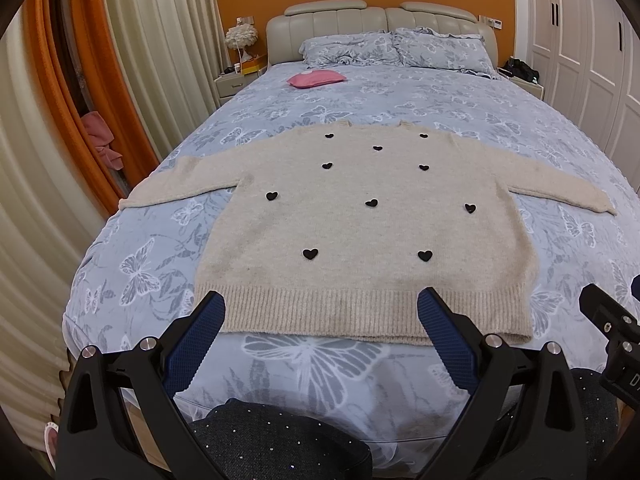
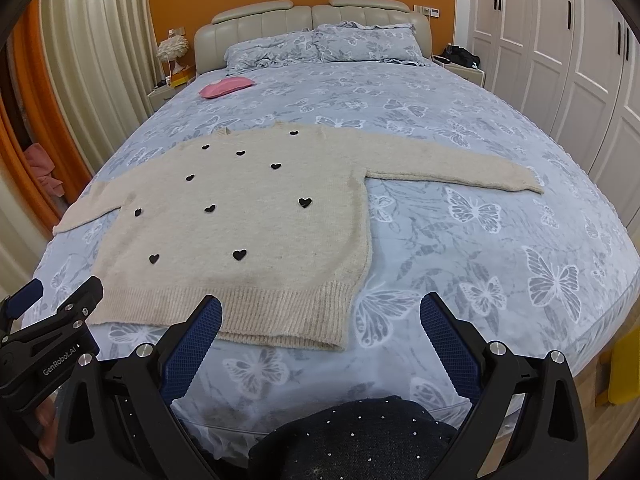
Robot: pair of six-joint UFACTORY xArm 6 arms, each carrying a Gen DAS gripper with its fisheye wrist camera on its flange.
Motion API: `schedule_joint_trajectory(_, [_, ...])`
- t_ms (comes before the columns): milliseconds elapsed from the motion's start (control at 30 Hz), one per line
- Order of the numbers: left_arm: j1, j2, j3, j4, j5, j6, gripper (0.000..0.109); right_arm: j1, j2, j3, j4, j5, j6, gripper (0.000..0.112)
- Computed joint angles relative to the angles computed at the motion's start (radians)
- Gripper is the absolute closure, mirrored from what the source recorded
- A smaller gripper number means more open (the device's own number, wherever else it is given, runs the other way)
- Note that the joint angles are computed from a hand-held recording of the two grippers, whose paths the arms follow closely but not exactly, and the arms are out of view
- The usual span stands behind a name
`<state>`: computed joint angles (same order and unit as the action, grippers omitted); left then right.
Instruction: Fold small clothes
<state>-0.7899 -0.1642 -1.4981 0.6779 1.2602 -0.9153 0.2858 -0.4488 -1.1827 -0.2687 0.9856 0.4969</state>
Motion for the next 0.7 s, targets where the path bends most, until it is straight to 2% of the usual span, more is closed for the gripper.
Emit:
schedule_joint_trajectory(500, [0.001, -0.001, 0.002, -0.003, -0.002, -0.001, 0.014, -0.005, 0.012, -0.008, 0.026, -0.004, -0.013, 0.015])
schedule_joint_trajectory(567, [0.03, -0.017, 0.019, -0.044, -0.042, -0.002, 0.014, -0.036, 0.032, -0.027, 0.04, -0.012, -0.034, 0.015])
schedule_joint_trajectory(700, [0.165, -0.071, 0.09, -0.173, -0.216, -0.038, 0.012, -0.216, 0.106, -0.086, 0.114, -0.055, -0.114, 0.015])
